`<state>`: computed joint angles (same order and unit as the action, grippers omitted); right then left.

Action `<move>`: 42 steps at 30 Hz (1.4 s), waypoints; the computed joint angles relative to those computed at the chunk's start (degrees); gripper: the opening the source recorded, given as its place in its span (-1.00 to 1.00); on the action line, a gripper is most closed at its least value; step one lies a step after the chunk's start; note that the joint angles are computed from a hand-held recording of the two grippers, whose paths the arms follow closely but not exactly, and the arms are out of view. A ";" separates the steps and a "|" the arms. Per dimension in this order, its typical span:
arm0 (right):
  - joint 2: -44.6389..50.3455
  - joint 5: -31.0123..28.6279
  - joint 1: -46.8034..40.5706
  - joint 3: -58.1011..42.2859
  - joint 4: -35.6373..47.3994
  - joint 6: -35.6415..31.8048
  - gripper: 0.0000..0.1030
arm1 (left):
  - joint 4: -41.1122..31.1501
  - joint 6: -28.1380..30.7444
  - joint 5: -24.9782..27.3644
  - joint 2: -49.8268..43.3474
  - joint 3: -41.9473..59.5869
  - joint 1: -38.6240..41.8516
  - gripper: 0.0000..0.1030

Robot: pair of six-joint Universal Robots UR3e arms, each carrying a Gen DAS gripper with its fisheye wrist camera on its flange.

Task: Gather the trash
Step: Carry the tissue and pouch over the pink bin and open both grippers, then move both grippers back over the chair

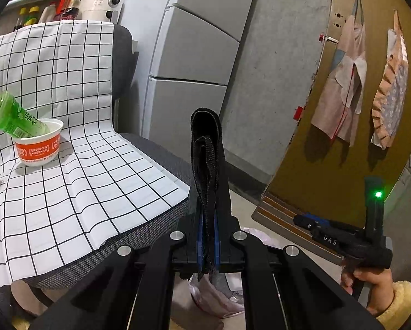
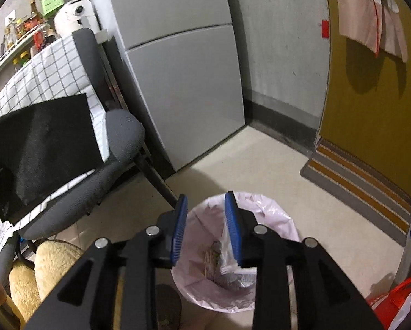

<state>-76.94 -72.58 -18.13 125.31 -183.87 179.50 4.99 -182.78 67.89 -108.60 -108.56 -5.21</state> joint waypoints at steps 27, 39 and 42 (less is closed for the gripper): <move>-13.00 8.34 -15.20 6.83 -8.40 1.51 -0.34 | -21.59 5.72 -1.36 -20.60 33.87 -14.73 -0.33; -10.88 6.14 -7.95 2.82 -7.18 1.77 -0.34 | -13.09 3.40 -0.24 -10.70 17.97 -7.34 -0.33; -10.76 4.87 -4.20 0.88 -6.17 2.02 -0.32 | -10.41 3.58 0.21 -5.99 11.12 -4.18 -0.33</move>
<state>-87.69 -67.71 -22.33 126.19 -190.04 181.52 -5.42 -179.20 68.10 -114.58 -97.44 -9.39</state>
